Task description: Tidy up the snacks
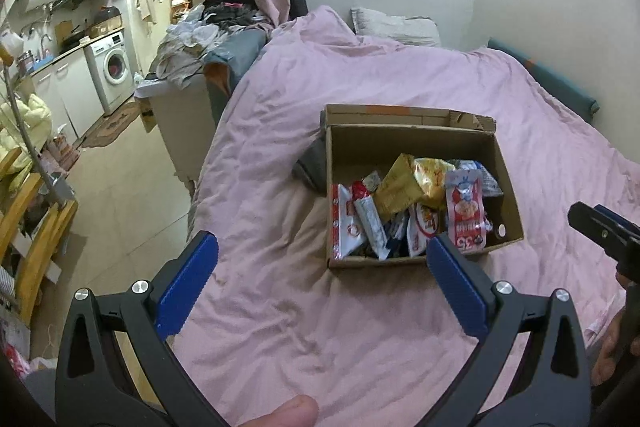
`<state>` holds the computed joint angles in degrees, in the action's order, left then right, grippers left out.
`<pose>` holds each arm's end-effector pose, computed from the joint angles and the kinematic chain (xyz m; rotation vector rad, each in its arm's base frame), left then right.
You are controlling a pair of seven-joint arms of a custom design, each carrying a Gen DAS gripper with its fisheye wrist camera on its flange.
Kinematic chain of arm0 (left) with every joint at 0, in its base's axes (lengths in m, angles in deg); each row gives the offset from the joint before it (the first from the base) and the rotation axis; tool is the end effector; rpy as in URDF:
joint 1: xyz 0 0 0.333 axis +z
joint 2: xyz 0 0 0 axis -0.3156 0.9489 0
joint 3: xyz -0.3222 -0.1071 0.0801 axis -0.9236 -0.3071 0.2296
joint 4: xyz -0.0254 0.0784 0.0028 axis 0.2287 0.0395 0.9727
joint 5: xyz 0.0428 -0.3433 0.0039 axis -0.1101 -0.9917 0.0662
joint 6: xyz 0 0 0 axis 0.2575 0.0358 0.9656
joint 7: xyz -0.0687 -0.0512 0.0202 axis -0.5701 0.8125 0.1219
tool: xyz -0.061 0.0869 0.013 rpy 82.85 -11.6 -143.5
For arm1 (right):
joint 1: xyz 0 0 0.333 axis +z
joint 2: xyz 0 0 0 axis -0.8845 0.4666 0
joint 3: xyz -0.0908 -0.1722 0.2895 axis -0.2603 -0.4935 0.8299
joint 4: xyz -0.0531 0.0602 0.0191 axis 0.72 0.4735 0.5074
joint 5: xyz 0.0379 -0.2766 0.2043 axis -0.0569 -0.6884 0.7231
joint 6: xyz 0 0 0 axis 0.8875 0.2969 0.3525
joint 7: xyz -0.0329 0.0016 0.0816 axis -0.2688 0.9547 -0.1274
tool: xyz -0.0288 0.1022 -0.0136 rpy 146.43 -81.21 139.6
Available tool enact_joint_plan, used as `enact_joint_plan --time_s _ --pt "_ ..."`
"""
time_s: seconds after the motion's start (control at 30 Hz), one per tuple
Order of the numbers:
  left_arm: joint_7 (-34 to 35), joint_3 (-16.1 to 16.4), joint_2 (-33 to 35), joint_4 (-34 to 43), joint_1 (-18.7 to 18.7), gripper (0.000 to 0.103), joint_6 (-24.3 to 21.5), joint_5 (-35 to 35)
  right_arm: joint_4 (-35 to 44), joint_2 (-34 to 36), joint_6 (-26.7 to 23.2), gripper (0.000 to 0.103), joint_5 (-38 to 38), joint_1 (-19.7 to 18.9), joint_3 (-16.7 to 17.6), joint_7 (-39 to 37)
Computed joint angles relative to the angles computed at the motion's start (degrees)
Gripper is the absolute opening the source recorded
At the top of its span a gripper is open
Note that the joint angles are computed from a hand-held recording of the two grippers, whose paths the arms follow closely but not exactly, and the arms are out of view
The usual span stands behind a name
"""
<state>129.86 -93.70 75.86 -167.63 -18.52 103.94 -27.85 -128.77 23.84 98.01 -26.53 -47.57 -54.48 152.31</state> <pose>0.5583 -0.0500 0.6804 -1.3284 2.1176 -1.0015 0.4492 0.2263 0.6768 -1.2006 1.9807 -0.7523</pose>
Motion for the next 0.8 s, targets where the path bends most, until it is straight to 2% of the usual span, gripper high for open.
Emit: enact_joint_plan --time_s 0.37,0.47,0.63,0.8 --pt "2.59 0.77 -1.94 -5.24 -0.47 0.103 2.97 -1.71 -2.66 -0.80 -1.90 0.103 -5.72 0.82 2.07 5.31" --pt "3.98 1.06 -1.86 -5.49 -0.39 0.103 1.98 -2.90 -1.17 0.54 -5.05 0.103 -7.60 1.61 2.65 5.51" --pt "2.68 0.97 -1.53 -5.85 -0.09 0.103 3.37 -2.85 -0.45 1.47 -7.14 0.103 -11.13 3.37 2.32 6.05" --pt "2.77 0.99 -1.90 -6.62 -0.14 0.103 3.13 -3.39 0.06 2.48 -7.00 0.103 -10.37 4.46 1.20 5.96"
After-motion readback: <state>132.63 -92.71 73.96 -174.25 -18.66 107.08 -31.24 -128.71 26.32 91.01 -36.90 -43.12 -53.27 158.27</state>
